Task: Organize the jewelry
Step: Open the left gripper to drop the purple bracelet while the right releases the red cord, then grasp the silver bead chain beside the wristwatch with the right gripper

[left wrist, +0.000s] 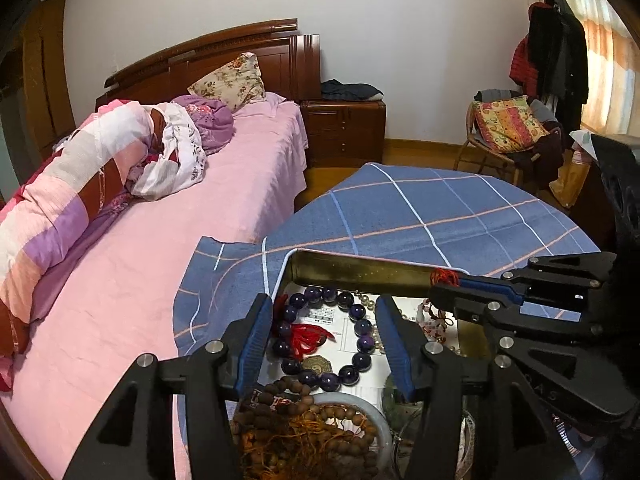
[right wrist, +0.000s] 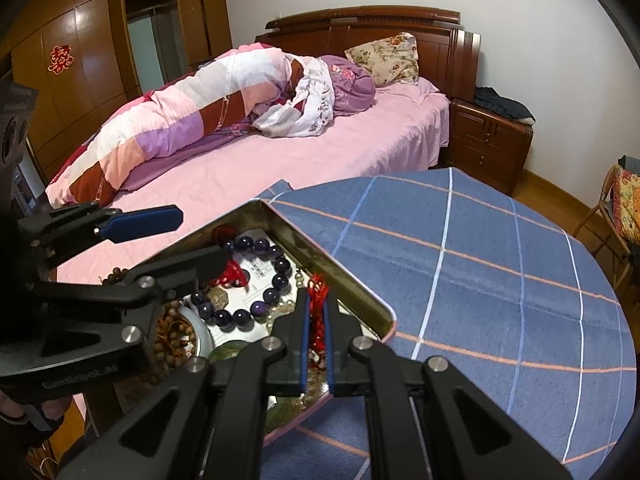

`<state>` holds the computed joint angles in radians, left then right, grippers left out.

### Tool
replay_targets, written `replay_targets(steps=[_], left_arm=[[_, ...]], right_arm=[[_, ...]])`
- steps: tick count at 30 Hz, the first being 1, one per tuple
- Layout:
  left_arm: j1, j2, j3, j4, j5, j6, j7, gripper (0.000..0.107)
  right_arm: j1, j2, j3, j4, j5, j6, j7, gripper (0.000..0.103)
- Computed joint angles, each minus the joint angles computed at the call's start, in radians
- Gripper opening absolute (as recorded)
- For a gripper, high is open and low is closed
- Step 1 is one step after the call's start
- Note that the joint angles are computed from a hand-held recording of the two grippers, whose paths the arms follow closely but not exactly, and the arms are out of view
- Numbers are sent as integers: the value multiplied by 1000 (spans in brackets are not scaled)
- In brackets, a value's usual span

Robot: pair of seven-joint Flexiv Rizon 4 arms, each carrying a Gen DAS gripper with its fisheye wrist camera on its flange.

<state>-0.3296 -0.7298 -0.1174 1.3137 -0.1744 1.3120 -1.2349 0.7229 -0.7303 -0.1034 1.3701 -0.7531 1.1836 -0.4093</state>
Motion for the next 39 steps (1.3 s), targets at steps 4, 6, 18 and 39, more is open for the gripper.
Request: replay_targets(steps=[4,6,18,39], left_arm=[[-13,-3,29,-11,13,-9,-29,55],[-20,-3,44,-15,24,-10,-45,59],[-39,12,102,-8,92,-3,-145,74],[-34,68,88,70,125,43,-196,79]], right_arm=[[0,-2,2,-4,4,0,-3,9],[-2,-3,5,-6,8,-2,-9,9],[11,0,-14,0,5,4,28,59],[20,116,-29,162,-92,32,129,87]])
